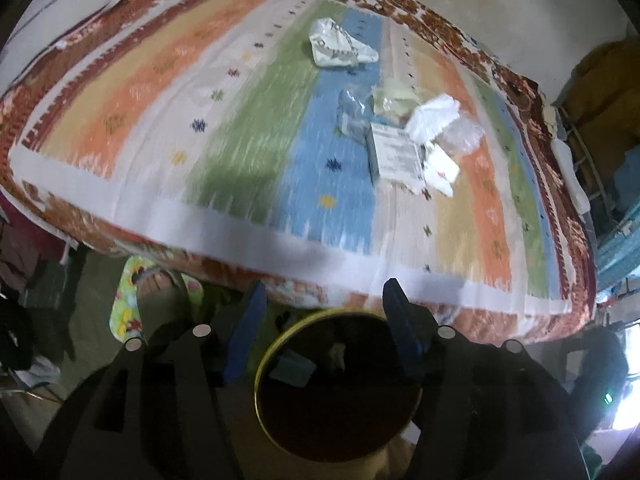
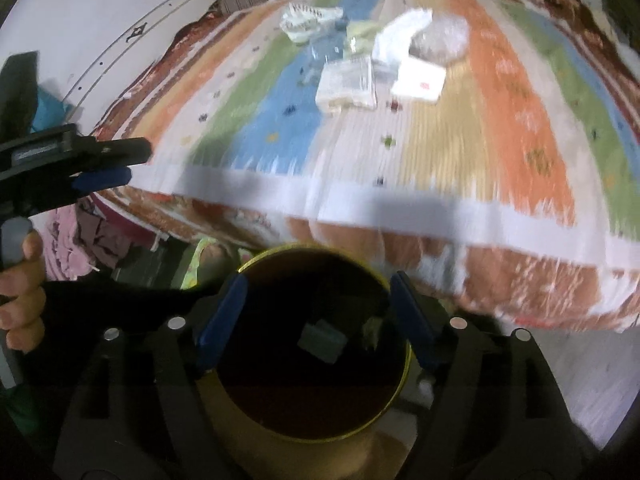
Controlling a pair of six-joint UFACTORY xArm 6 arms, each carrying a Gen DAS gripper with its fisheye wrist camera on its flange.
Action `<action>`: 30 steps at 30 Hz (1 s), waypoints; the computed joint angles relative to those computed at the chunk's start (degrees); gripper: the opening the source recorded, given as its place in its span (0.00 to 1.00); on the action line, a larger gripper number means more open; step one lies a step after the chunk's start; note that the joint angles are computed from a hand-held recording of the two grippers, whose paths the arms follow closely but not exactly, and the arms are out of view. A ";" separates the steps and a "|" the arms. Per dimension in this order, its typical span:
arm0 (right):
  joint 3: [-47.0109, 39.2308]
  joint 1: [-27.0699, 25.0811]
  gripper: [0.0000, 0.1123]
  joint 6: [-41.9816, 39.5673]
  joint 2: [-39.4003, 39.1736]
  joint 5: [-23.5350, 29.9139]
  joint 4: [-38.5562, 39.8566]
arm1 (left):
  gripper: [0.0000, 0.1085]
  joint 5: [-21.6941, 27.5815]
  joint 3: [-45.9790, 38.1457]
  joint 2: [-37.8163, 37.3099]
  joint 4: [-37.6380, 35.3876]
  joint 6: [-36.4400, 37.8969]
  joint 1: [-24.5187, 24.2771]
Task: Collect trash
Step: 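Open both grippers to drop the wrapper and mask into the bin, then grasp the white medicine box with the right gripper while the left grasps the clear cup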
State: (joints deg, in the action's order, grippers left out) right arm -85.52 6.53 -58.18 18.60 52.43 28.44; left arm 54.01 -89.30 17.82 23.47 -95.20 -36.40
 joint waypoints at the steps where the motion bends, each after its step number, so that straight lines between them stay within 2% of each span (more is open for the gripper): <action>1: -0.06 0.34 0.66 0.03 0.01 -1.13 -0.13 | 0.56 0.17 -0.23 0.20 -0.20 0.18 0.36; 4: 0.23 1.08 0.67 -0.15 -0.03 -4.24 -0.76 | 0.57 -0.33 -1.22 0.94 0.54 1.20 1.61; 6: 0.95 1.63 0.73 -1.57 -0.66 -5.86 0.00 | 0.63 -0.86 -1.85 1.37 1.74 1.81 2.17; 8: 1.20 2.22 0.75 -3.36 -0.89 -7.34 0.93 | 0.65 -1.12 -3.16 2.32 2.55 3.37 2.81; 12: 0.16 3.05 0.78 -3.95 0.08 -8.65 2.54 | 0.68 3.35 -8.23 5.27 4.80 7.20 3.70; 15: -0.28 4.02 0.79 -3.27 1.40 -11.67 2.00 | 0.68 5.01 -9.95 6.34 6.40 8.09 4.60; 20: -3.40 4.96 0.81 0.51 4.32 -12.43 1.50 | 0.68 3.31 -11.22 7.92 6.68 9.78 6.69; 25: -5.62 6.53 0.84 0.40 7.09 -16.57 2.28 | 0.84 0.90 -12.77 9.47 11.78 10.23 8.09; 27: -8.10 6.89 0.84 1.47 9.21 -16.56 2.22 | 0.86 -1.77 -12.22 9.74 12.59 10.83 9.01; 29: -10.31 7.00 0.84 2.46 10.97 -16.53 3.03 | 0.87 -1.17 -13.18 11.14 13.06 12.11 9.70; 30: -10.97 7.21 0.84 3.06 11.75 -18.19 3.65 | 0.87 -1.24 -13.37 11.61 12.66 12.66 10.05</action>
